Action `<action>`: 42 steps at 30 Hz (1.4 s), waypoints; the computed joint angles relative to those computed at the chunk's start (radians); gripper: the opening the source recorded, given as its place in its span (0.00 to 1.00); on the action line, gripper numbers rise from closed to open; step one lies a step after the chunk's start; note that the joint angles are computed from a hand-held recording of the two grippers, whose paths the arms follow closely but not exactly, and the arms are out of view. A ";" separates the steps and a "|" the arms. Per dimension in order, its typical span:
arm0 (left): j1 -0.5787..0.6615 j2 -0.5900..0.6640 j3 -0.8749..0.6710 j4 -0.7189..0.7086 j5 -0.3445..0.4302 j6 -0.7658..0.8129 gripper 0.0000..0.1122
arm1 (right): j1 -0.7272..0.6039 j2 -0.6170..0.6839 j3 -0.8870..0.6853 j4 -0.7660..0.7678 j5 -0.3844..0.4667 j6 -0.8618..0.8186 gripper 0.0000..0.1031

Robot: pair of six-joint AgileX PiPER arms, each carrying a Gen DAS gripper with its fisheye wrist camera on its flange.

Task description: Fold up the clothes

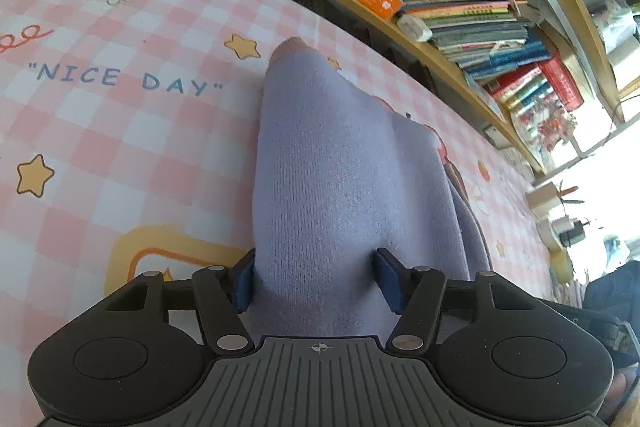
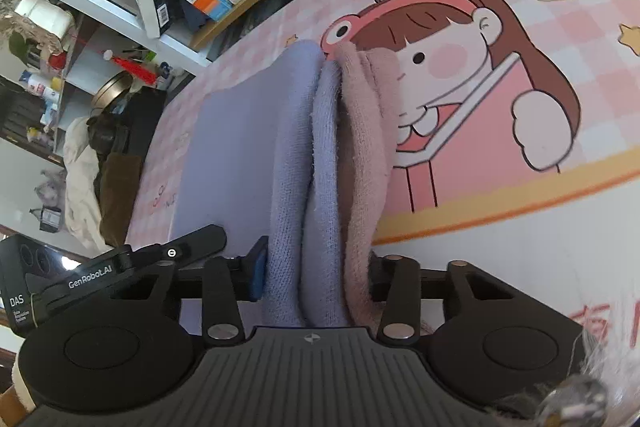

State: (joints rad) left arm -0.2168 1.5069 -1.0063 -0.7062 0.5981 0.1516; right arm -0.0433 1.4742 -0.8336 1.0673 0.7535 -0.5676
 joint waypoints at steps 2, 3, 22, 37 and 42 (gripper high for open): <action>-0.017 -0.008 -0.007 0.044 -0.008 -0.037 0.43 | 0.028 -0.039 0.004 -0.032 -0.038 0.006 0.31; -0.027 -0.014 -0.011 0.069 -0.010 -0.057 0.42 | 0.043 -0.058 0.005 -0.051 -0.056 0.011 0.30; -0.235 -0.224 0.019 0.352 -0.051 -0.378 0.41 | -0.124 -0.342 0.064 -0.111 0.127 -0.079 0.30; -0.488 -0.325 0.039 0.922 0.004 -1.075 0.41 | -0.272 -0.369 0.067 -0.061 0.341 -0.300 0.30; -0.528 -0.321 0.013 0.994 0.043 -1.166 0.42 | -0.292 -0.378 0.065 -0.048 0.368 -0.343 0.30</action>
